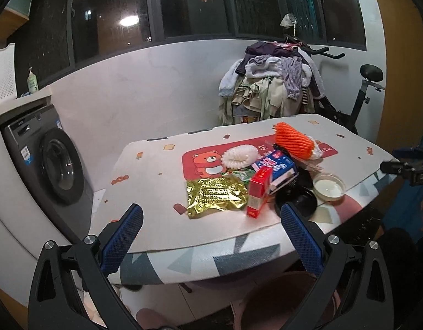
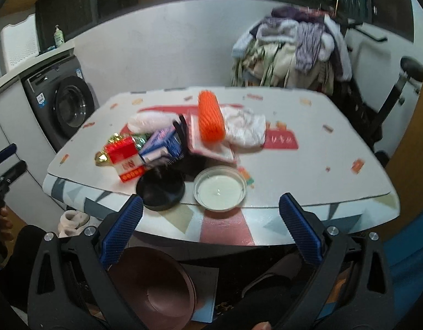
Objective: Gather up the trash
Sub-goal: 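Grasp the red-and-white box with the left gripper while the right gripper grasps the white lid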
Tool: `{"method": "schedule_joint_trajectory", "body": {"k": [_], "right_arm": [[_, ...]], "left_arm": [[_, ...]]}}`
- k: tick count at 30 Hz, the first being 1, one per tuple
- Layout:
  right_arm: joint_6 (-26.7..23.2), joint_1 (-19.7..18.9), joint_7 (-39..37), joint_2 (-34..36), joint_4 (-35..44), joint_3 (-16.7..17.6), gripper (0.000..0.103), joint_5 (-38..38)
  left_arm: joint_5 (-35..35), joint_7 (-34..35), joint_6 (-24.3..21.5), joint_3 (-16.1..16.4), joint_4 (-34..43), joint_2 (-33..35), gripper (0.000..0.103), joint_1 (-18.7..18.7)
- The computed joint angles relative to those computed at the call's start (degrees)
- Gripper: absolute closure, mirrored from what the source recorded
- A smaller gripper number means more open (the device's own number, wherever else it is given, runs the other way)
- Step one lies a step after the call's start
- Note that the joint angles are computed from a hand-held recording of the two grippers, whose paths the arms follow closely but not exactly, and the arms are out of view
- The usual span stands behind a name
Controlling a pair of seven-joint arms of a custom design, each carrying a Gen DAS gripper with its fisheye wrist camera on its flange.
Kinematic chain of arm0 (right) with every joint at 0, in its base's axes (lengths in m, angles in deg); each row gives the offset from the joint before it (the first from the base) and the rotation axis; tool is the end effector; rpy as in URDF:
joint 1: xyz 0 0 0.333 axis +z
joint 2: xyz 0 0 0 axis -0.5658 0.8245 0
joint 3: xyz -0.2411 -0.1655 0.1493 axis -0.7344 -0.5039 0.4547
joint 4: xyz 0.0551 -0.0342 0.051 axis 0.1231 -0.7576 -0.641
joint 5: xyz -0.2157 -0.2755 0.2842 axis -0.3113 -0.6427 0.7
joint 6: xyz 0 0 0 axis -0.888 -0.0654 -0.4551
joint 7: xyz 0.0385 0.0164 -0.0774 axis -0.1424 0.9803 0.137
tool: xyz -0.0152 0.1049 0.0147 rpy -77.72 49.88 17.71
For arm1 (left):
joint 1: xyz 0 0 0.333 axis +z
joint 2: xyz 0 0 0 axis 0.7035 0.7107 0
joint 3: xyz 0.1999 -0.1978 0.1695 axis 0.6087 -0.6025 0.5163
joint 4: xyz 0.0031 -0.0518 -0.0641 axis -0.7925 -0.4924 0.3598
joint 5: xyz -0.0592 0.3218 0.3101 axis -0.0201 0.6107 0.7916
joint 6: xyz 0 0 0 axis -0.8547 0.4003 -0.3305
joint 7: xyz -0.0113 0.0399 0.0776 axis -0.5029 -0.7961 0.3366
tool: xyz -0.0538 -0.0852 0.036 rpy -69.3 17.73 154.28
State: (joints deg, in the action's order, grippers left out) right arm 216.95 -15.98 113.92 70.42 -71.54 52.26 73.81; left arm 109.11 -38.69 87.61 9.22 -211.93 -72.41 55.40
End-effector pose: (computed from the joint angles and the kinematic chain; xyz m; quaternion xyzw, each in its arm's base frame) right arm 0.6452 0.2944 0.5797 -0.7229 0.5593 -0.1929 0.3571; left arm 0.5776 -0.0996 0.5879 -0.6121 0.6156 -0.2941 0.3998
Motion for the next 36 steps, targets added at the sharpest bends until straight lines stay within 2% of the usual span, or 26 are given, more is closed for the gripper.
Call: {"method": "schedule_joint_trajectory", "body": {"k": [3, 7, 10, 16, 24, 26, 27, 29, 31, 33, 35, 36], "right_arm": [[0.08, 0.23, 0.89, 3.85, 2.34, -0.34, 0.006, -1.93], [-0.62, -0.98, -0.25, 10.93, 8.02, 0.65, 0.006, 1.23], [-1.34, -1.67, -0.40, 15.33, 11.89, 1.32, 0.006, 3.07], [-5.78, -1.59, -0.04, 23.58, 21.37, 1.78, 0.006, 3.65], [-10.51, 2.13, 2.07, 29.15, 29.88, -1.73, 0.005, -2.89], [-10.64, 2.24, 1.91, 29.14, 29.90, -1.86, 0.010, -3.61], [-10.30, 2.26, 1.82, 28.81, 29.43, -2.01, 0.014, -4.06], [-9.86, 1.06, -0.13, 28.28, 28.64, -0.64, 0.016, -2.77], [-8.06, 0.75, -0.49, 26.75, 26.39, -0.38, 0.016, -2.24], [-5.63, 0.99, 0.57, 25.00, 23.97, -0.90, 0.016, -2.63], [-3.19, 0.94, 2.26, 23.40, 21.73, -1.12, 0.016, -2.51], [-2.05, 0.83, 3.06, 22.60, 20.58, -1.12, 0.016, -2.41]], "left_arm": [[-1.31, 0.66, -0.61, 1.01, 0.88, 1.81, 0.005, -0.36], [-9.60, 6.36, -2.50, 4.08, 1.94, 4.25, 0.005, -3.25], [-10.40, 4.94, -3.11, 4.73, 2.30, 5.32, 0.005, -3.37], [-11.97, 3.39, -2.54, 6.08, 2.40, 6.60, 0.005, -3.91], [-13.77, 5.74, -2.03, 7.18, 3.47, 8.45, 0.005, -5.11], [-14.95, 6.98, -2.09, 7.51, 4.04, 9.09, 0.005, -5.60], [-16.47, 8.30, -1.92, 7.80, 4.25, 9.43, 0.006, -5.98], [-19.69, 11.17, -1.65, 8.29, 4.72, 10.12, 0.009, -6.74], [-24.97, 16.30, -1.53, 8.78, 5.42, 10.99, 0.017, -7.75], [-31.51, 23.03, -1.74, 9.10, 6.35, 11.98, 0.031, -8.81], [-39.21, 30.82, -2.59, 9.12, 8.15, 13.41, 0.040, -9.83], [-43.33, 34.74, -2.77, 8.96, 9.36, 14.35, 0.041, -10.22]]}}
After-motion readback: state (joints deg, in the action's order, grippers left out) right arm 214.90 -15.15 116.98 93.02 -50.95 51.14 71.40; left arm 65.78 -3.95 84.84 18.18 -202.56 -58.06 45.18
